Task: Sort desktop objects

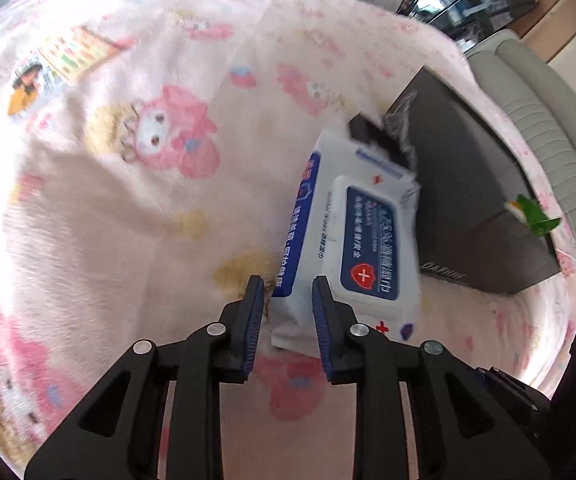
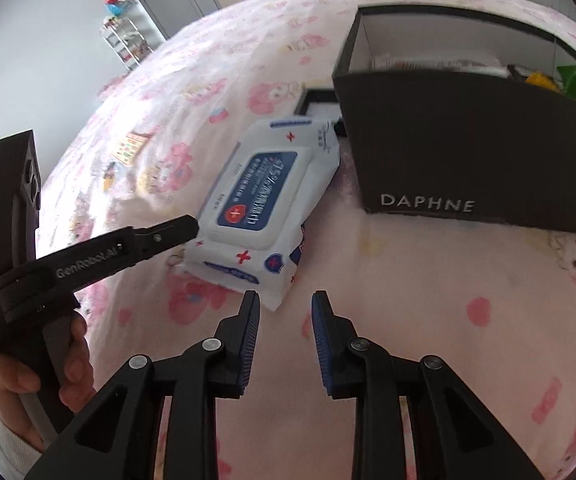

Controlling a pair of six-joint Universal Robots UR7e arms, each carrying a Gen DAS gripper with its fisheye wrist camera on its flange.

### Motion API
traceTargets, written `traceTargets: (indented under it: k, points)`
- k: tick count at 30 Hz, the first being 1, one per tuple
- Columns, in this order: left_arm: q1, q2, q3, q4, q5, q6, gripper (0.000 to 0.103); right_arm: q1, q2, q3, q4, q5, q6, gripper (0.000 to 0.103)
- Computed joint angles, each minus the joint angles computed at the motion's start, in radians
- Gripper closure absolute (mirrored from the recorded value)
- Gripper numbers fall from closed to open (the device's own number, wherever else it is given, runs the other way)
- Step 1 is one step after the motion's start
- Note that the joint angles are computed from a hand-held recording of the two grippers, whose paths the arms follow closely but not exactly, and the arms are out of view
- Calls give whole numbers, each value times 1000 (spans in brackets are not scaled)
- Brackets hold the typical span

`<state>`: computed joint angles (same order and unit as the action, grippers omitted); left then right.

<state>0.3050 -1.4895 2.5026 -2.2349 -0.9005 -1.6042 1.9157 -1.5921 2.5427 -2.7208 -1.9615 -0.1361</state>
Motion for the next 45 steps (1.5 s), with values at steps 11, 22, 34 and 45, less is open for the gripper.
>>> traceTargets:
  k: [11,22,34,45]
  points:
    - [-40,28,4,8,-7,4,62,-40,-43,16,23,25,25,80]
    - [-19,108,-21,-110,-37,113,67,-38,21,15,-24,15,33,80]
    - [-82,110,-64,-16,-21,84,82,-11,-86,0,33,-18,108,75]
    - [44,107,1,-253,-20,189,76,-48,25,15,-15,15,96,75]
